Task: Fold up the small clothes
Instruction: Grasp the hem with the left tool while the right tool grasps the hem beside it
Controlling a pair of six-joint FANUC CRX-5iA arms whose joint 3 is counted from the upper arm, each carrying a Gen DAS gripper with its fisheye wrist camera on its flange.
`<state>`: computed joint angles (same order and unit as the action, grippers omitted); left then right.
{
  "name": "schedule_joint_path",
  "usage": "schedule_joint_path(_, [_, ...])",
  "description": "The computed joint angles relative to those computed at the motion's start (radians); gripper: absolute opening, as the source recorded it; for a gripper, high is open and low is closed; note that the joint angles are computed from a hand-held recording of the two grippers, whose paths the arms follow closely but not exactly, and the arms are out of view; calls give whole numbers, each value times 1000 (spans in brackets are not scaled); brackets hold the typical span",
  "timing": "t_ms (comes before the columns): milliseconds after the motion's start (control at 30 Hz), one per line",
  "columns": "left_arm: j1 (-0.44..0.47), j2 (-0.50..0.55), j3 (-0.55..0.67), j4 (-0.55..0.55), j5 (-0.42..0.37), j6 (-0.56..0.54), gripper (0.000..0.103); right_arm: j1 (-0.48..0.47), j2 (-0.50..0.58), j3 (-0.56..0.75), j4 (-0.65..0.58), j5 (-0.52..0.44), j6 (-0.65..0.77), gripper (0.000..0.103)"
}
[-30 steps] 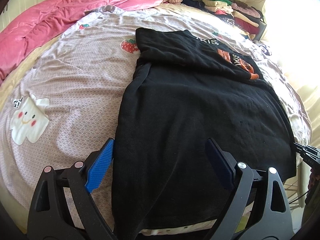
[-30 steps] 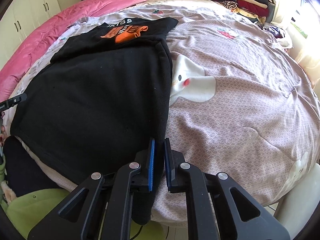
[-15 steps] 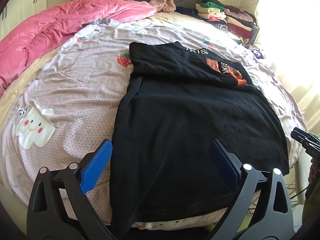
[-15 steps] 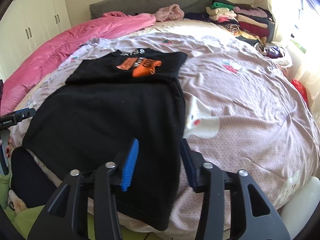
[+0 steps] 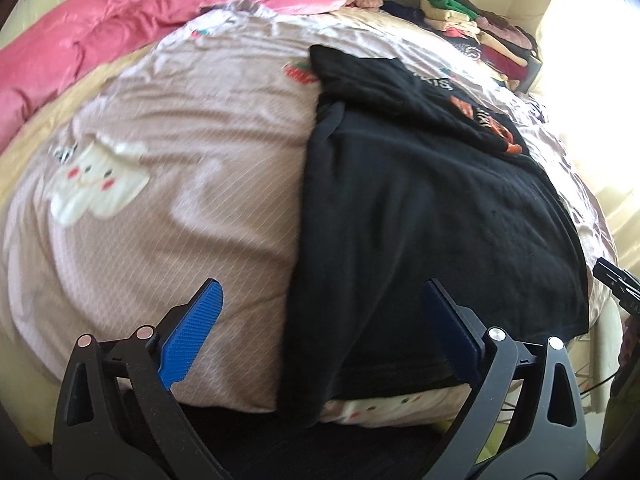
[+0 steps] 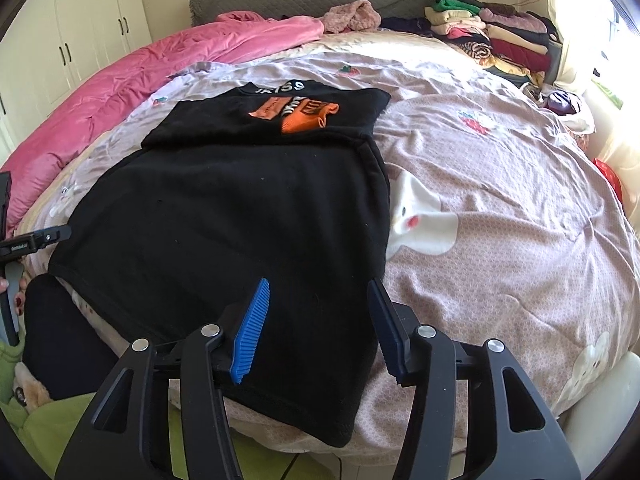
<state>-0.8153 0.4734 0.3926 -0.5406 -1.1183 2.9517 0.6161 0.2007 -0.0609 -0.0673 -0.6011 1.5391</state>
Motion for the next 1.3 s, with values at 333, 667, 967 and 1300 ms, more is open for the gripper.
schedule_joint_path(333, [12, -34, -79, 41, 137, 5, 43, -15, -3, -16, 20, -8, -26, 50])
schedule_joint_path(667, [25, 8, -48, 91, 134, -60, 32, -45, -4, -4, -71, -61, 36, 50])
schedule_joint_path(967, [22, -10, -67, 62, 149, -16, 15, -71, 36, 44, -173, -116, 105, 45])
schedule_joint_path(1300, [32, -12, -87, 69, 186, -17, 9, -109, 94, 116, -297, -166, 176, 18])
